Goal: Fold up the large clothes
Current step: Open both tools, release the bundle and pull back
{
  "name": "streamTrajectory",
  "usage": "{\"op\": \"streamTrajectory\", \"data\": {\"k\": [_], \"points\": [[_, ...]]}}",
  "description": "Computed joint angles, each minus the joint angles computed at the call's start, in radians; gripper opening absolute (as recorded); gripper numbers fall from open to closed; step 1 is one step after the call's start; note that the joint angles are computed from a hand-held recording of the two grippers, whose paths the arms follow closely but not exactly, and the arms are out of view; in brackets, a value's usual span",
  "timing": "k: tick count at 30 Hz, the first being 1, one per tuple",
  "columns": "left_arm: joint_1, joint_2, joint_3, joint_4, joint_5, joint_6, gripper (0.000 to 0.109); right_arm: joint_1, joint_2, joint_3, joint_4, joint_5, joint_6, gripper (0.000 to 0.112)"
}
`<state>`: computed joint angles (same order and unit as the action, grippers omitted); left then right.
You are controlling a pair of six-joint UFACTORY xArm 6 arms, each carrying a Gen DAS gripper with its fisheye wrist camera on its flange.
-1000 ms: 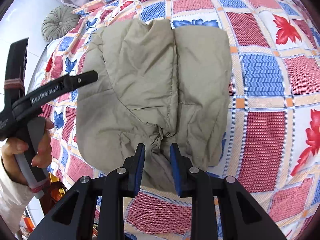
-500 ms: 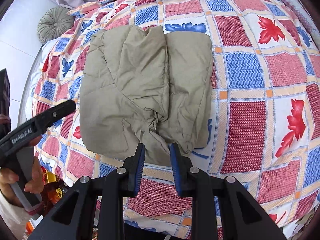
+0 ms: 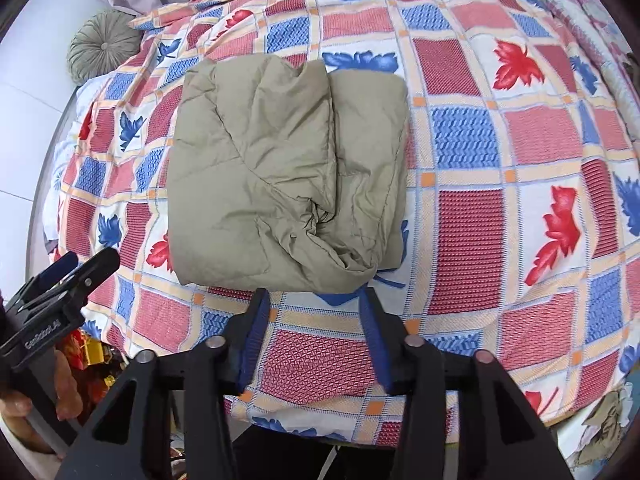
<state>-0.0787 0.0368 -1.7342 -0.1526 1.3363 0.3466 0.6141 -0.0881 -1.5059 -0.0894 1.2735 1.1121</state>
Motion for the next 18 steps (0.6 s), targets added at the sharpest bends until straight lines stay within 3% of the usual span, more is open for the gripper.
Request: {"op": "streamTrajectory", "data": {"k": [4,14,16,18], "points": [[0.009,-0.014,-0.047,-0.001,0.012,0.002,0.102,0.046,0.057,-0.161,-0.113,0.131,0.034,0.082],[0.040,-0.019,-0.161,-0.038,0.067,-0.005,0.102,0.138,0.195,-0.510,-0.325,0.381,0.051,0.091],[0.045,-0.025,-0.167,-0.041,0.067,-0.004,0.102,0.162,0.218,-0.561,-0.365,0.416,0.055,0.102],[0.051,-0.029,-0.172,-0.045,0.070,-0.004,0.102,0.183,0.235,-0.601,-0.400,0.435,0.057,0.103]]}}
